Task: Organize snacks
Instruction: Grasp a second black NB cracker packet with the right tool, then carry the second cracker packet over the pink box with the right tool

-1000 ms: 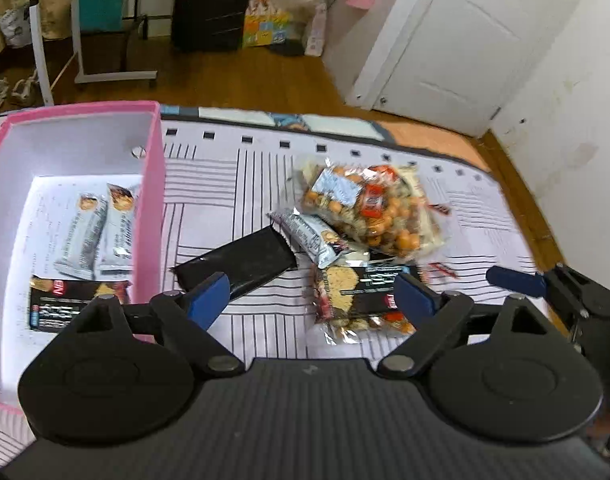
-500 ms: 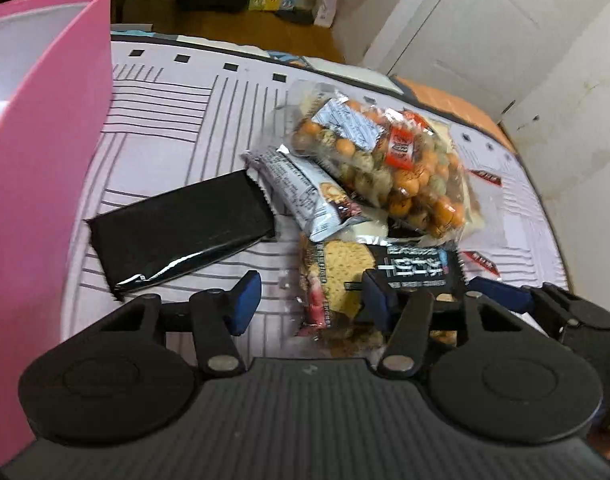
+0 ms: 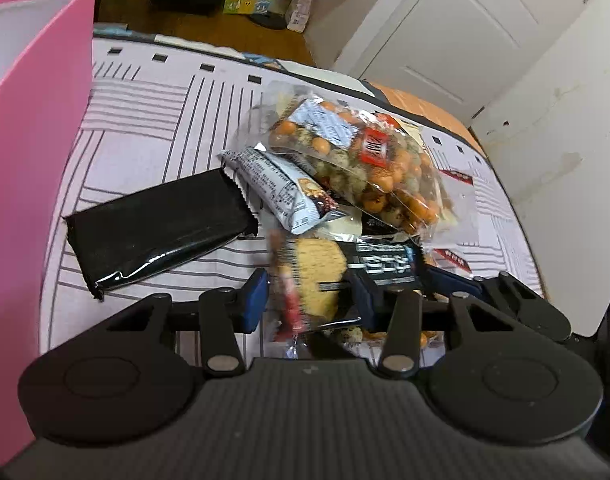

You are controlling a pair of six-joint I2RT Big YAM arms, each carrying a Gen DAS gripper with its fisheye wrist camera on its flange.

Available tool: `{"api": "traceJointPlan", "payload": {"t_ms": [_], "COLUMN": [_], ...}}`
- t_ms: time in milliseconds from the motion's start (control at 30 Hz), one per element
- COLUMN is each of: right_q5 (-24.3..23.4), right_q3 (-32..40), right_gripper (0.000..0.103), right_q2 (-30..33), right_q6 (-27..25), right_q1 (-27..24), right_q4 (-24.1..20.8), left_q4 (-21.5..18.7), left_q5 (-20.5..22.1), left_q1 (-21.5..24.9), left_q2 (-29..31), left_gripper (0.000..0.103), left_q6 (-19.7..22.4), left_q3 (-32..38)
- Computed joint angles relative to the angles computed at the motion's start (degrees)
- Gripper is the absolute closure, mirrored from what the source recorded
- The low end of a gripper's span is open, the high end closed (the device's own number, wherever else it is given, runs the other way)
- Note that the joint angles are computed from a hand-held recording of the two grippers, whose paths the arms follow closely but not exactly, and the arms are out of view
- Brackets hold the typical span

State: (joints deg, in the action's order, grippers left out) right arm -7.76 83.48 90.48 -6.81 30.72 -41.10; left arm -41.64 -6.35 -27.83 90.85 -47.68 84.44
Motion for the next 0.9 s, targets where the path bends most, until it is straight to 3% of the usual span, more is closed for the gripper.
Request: {"api": "traceJointPlan", "payload": {"t_ms": [167,267,633,900], "right_q5": [3.8,3.5,-1.8,-1.5], "right_q3": [-2.1,-2.3,-0.9,0.0], "right_gripper": [0.003,0.004,0.003,0.002], "right_q2": [-1.2,-1.8,-4.8,-9.1], "right_q6": [-0.3,1.0,6.9,3.1], "right_q1": [1.3,1.4,1.8,3.9], "right_q4": [2.2,1.5,-6.6,-12.6], "left_q4": [-3.6,-4.5,-13.2,-20.1], "left_q5": [-2.0,-2.5,-5.2,-4.5], "left_q1": [-1.2,-1.6,-3.9,-5.9], "left_q2": [0.6,0.3,-1.7,-5.0], "left_gripper": [0.055,0.057,0.059,0.059], "left_q6": [1.1,0.7,1.8,2.4], "left_q3": [1.9,2.1,5.2,6.2]}}
